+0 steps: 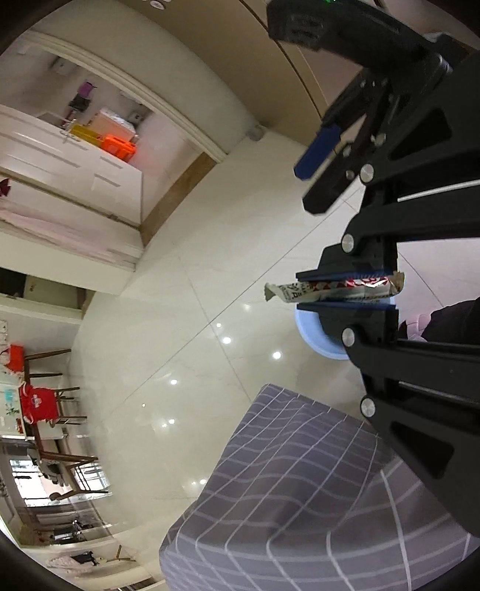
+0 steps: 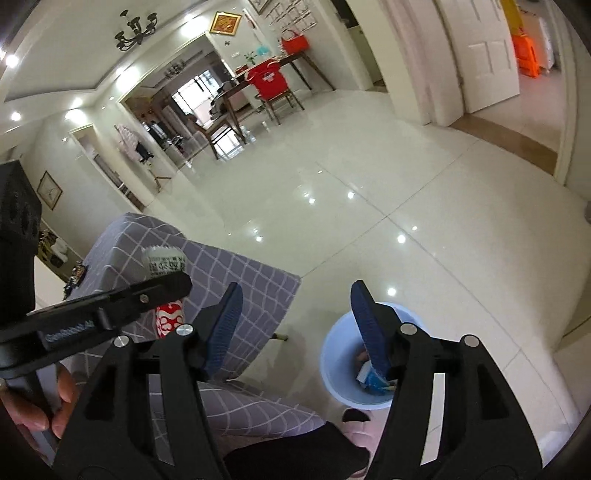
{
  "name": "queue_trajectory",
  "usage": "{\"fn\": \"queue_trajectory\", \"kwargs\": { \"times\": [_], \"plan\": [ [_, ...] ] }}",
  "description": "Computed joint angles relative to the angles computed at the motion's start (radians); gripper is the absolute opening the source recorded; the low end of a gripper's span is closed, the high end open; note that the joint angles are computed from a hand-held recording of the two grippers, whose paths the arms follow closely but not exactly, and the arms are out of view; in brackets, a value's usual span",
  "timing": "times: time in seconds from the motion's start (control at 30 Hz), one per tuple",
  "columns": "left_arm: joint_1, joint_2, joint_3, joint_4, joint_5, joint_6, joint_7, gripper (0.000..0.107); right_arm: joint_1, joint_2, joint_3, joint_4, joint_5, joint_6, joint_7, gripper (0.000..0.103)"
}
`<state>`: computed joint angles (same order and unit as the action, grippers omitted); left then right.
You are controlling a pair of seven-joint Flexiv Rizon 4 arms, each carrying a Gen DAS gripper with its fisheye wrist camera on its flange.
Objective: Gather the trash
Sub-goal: 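Carry the packet and bottle over the bucket and open both grippers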
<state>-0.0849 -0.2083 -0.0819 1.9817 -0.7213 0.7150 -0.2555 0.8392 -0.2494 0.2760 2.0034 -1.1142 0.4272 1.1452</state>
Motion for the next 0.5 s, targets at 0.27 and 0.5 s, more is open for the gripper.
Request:
{"fn": "queue_trajectory", "kwargs": {
  "times": [0.27,0.5],
  "plan": [
    [-0.025,-0.032,-0.017,-0.004,0.045,0.02,-0.024,0.009,0.053,0.009,0.03,-0.009,0.059,-0.143,0.028,0.064],
    [-0.037,-0.041,-0.029,0.002,0.053,0.034,-0.035,0.01,0.083,0.023,0.053,-0.007,0.092,-0.247,0.065,0.065]
  ]
}}
